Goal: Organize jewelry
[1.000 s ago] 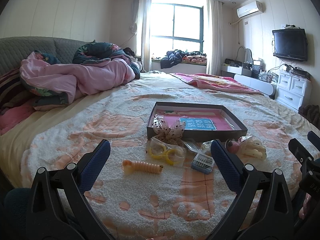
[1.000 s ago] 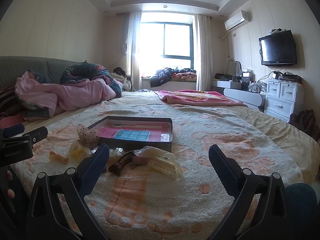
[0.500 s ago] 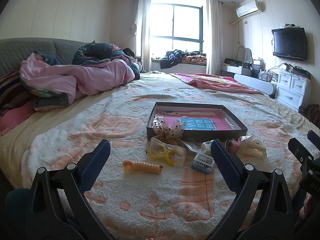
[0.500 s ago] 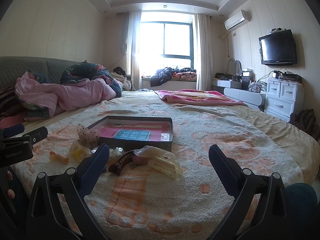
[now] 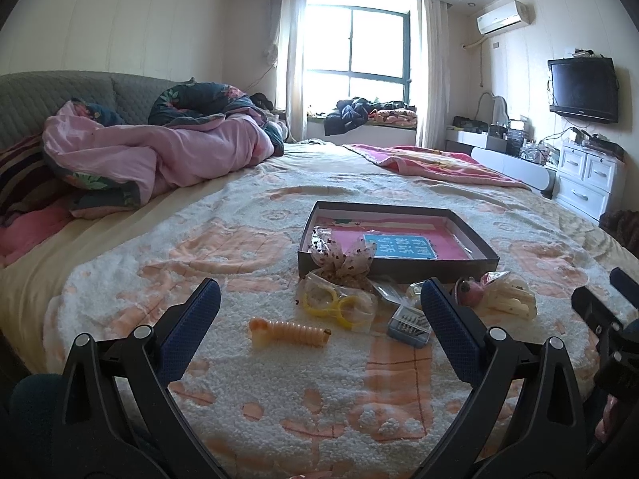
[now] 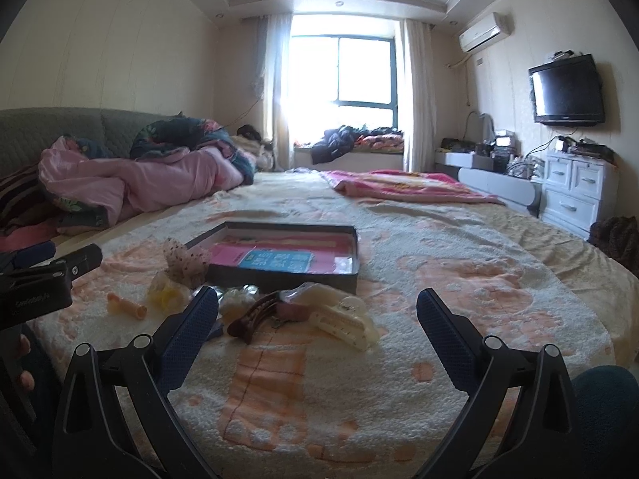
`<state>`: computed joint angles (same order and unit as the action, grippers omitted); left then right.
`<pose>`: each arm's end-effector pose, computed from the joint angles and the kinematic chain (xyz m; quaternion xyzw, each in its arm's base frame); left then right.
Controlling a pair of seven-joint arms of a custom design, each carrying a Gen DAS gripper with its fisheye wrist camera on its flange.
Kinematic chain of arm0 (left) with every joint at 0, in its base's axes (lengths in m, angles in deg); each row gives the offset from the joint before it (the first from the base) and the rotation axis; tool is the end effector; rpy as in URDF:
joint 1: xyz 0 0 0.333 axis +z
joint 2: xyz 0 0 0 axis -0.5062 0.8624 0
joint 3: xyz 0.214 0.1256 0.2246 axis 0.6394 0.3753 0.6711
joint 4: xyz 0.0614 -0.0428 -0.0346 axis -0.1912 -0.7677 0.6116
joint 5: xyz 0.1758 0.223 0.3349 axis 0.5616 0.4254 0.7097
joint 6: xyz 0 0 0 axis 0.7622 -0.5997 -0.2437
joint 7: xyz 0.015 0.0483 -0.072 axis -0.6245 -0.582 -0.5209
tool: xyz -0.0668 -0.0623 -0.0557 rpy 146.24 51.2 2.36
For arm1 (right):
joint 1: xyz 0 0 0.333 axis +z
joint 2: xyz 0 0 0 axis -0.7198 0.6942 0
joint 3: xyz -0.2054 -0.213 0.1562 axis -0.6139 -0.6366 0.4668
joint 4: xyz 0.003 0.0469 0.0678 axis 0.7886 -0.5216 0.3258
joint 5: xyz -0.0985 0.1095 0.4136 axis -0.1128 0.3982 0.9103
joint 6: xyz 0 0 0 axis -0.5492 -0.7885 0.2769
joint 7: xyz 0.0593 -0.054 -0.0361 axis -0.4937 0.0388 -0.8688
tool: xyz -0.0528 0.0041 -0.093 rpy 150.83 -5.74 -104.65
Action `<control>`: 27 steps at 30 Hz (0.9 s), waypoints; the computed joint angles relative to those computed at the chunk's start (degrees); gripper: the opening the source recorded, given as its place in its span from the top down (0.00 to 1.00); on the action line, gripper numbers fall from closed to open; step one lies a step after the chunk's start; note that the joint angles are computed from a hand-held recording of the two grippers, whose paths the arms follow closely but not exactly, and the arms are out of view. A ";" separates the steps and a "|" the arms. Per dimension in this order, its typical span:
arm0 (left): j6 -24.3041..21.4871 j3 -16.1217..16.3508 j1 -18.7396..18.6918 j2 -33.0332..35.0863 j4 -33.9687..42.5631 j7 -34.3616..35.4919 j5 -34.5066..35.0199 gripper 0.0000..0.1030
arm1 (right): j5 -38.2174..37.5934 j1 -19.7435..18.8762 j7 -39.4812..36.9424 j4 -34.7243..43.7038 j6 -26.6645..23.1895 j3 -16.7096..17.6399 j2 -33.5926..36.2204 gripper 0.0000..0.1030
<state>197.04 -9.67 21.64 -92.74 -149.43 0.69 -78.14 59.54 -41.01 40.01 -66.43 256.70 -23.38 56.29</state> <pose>0.4815 -0.1824 0.4956 -0.6651 0.4916 -0.3559 0.4351 0.5146 0.0880 0.4678 -0.6496 0.4661 -0.3568 0.4832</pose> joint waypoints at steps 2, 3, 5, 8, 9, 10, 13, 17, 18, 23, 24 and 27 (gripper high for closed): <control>-0.33 0.10 -0.01 0.06 0.07 -0.17 -0.04 0.11 | -1.47 0.12 0.77 0.42 -0.01 -0.24 0.31 0.06; -0.31 0.30 -0.08 0.15 -0.08 -0.21 -0.02 0.11 | -2.75 0.17 1.58 0.72 0.13 -0.48 0.52 0.06; -0.78 0.40 0.13 0.28 0.13 -0.35 0.07 0.11 | -4.79 0.28 3.04 1.27 -0.33 -0.65 0.69 0.06; -1.39 0.55 0.31 0.38 0.23 -0.74 0.39 0.11 | -10.22 0.25 7.10 2.54 -1.10 -1.42 1.21 0.06; -1.56 0.63 0.46 0.44 0.25 -0.83 0.57 0.11 | -11.39 0.24 7.87 2.86 -1.33 -1.41 1.37 0.06; -1.84 0.62 0.61 0.31 0.29 -1.04 0.72 0.11 | -12.96 0.21 8.96 3.30 -1.49 -1.51 1.55 0.06; -3.07 0.40 1.36 -0.36 0.51 -1.99 1.24 0.11 | -17.49 0.11 11.98 4.74 -1.59 -1.62 2.32 0.06; -4.58 0.59 2.21 -0.04 0.87 -3.08 2.54 0.11 | -26.03 -0.31 19.16 7.75 -2.10 -1.80 3.64 0.06; -4.92 0.58 2.34 -0.03 1.00 -3.43 2.90 0.11 | -28.82 -0.44 21.78 8.86 -2.36 -1.80 4.14 0.06; -6.50 1.24 3.03 1.47 1.48 -4.84 4.76 0.11 | -39.57 -1.36 32.54 13.96 -3.70 -1.15 6.56 0.06; -7.20 1.40 3.10 1.98 1.73 -5.04 5.24 0.11 | -41.43 -1.57 34.41 14.84 -3.85 -1.01 6.97 0.06; -8.13 2.32 3.01 5.02 2.44 -5.17 7.10 0.11 | -47.07 -1.99 39.97 17.85 -4.67 -0.59 8.48 0.06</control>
<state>188.91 -7.35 24.65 -87.72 -146.99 -4.48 -71.04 12.47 -43.00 79.98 -48.58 252.03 -23.97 64.77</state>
